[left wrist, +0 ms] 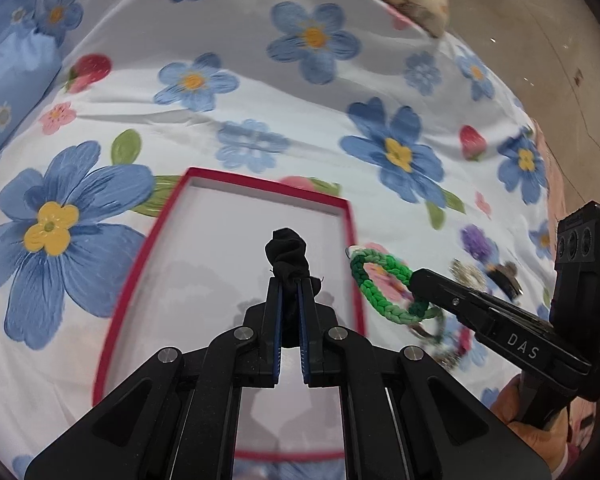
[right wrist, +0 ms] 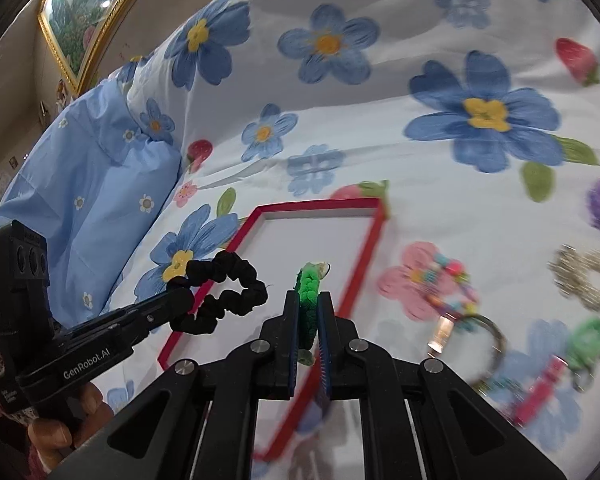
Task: Organize jewelry
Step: 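Carry both items into the red box lid and open both tools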
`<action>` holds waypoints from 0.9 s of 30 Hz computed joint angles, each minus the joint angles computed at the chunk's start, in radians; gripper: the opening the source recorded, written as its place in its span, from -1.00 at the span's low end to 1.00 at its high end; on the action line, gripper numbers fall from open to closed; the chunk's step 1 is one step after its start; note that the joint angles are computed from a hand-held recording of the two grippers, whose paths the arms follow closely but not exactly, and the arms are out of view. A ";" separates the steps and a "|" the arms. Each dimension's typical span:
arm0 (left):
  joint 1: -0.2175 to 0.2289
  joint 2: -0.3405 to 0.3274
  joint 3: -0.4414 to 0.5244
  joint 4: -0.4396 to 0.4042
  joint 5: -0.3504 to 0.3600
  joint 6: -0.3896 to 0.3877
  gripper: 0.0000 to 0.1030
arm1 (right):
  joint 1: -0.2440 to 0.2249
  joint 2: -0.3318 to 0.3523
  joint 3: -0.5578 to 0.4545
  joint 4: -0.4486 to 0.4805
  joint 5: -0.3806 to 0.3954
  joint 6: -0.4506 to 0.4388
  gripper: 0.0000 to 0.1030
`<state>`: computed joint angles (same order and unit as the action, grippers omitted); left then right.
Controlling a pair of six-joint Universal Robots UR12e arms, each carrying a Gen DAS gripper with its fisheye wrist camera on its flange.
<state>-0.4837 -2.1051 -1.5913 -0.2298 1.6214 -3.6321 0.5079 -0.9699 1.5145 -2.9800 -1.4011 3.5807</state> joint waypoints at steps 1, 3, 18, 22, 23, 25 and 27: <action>0.005 -0.004 0.002 -0.004 0.000 -0.001 -0.89 | 0.003 0.021 -0.031 0.018 0.005 -0.006 -0.84; 0.017 -0.018 0.016 -0.019 0.000 -0.001 -0.89 | 0.005 0.045 -0.065 0.040 0.015 -0.006 -0.84; 0.057 -0.097 0.089 -0.160 -0.011 -0.034 -0.87 | 0.013 0.182 -0.269 0.253 0.007 -0.046 -0.83; 0.050 -0.104 0.103 -0.189 0.023 -0.021 -0.81 | 0.011 0.189 -0.277 0.266 0.015 -0.049 -0.74; 0.049 -0.104 0.106 -0.197 0.028 -0.020 -0.74 | 0.010 0.190 -0.278 0.268 0.020 -0.048 -0.73; 0.047 -0.104 0.108 -0.204 0.044 -0.016 -0.65 | 0.009 0.193 -0.282 0.277 0.024 -0.049 -0.71; 0.044 -0.102 0.107 -0.208 0.062 -0.016 -0.41 | 0.009 0.193 -0.281 0.271 0.029 -0.047 -0.69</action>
